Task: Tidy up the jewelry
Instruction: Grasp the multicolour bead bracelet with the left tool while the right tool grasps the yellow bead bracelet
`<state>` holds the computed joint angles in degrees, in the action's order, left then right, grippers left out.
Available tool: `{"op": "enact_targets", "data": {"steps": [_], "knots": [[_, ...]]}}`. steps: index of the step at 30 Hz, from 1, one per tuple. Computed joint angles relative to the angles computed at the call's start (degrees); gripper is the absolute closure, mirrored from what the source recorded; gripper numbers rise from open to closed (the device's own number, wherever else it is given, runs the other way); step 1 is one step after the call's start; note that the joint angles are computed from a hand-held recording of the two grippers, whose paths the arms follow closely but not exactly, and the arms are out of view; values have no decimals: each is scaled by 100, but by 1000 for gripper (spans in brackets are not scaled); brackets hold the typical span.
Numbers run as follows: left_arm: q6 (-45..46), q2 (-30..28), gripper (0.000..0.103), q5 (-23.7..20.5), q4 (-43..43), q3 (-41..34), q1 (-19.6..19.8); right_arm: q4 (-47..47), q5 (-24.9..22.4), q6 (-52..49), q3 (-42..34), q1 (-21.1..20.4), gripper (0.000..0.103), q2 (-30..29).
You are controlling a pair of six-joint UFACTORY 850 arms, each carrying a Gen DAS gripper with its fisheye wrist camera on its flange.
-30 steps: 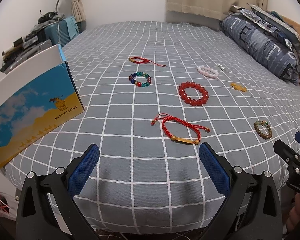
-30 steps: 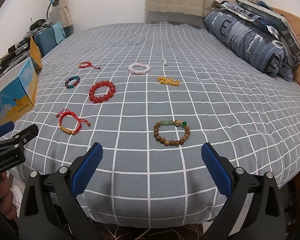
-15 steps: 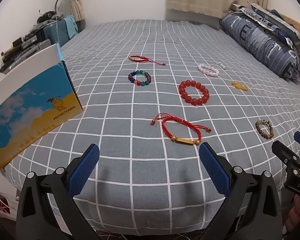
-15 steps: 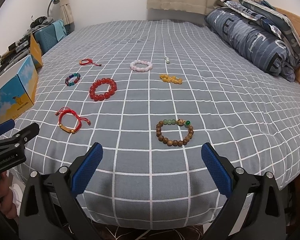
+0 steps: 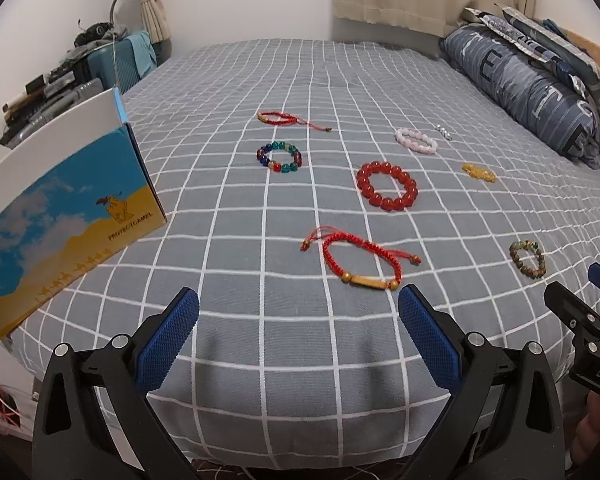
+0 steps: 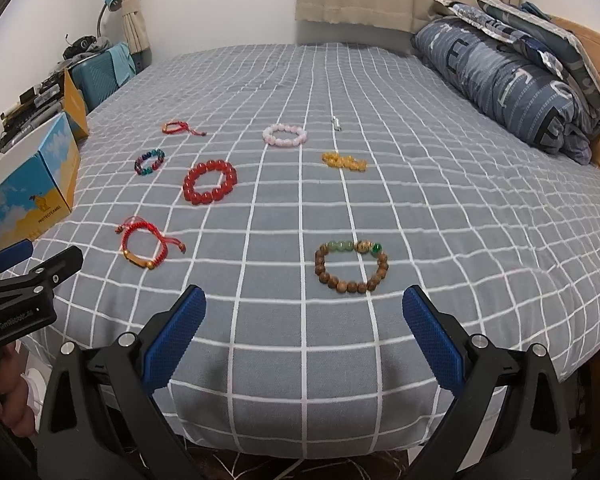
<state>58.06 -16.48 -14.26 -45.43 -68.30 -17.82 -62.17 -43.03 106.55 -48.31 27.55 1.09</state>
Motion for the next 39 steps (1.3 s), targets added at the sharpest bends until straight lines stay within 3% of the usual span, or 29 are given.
{"op": "enact_targets", "data": {"steps": [5, 10, 12, 14, 19, 21, 28, 33, 39], "knots": [[-136, -333, 6, -563, 147, -730, -3, -135, 187, -530, -252, -413, 8, 149], [-1171, -1079, 6, -1163, 953, -1981, -79, 331, 756, -1665, -776, -1207, 8, -16], [-1348, -1358, 6, -1193, 1150, -2361, -146, 762, 949, -2307, -1071, -1558, 8, -278], [-1982, -1758, 6, -1168, 1874, -2850, -254, 1318, 1117, -3019, -1338, -1840, 8, -566], [-2827, -2796, 6, -2046, 2434, -4192, -278, 2354, 1240, -4172, -1908, -2343, 10, -1296], [-3097, -3189, 9, -2318, 2637, -4723, -293, 3183, 1429, -4883, -2024, -2576, 12, -1521], [-3799, -4220, 13, -3076, 3046, -6148, -303, 4494, 1552, -6019, -2312, -2937, 15, -2062], [-3960, -4414, 14, -3070, 3217, -6397, -327, 5028, 1514, -6476, -2396, -3037, 25, -2236], [-3962, -4425, 33, -3015, 3227, -6371, -293, 4657, 1396, -6175, -2394, -2982, 38, -2298]]}}
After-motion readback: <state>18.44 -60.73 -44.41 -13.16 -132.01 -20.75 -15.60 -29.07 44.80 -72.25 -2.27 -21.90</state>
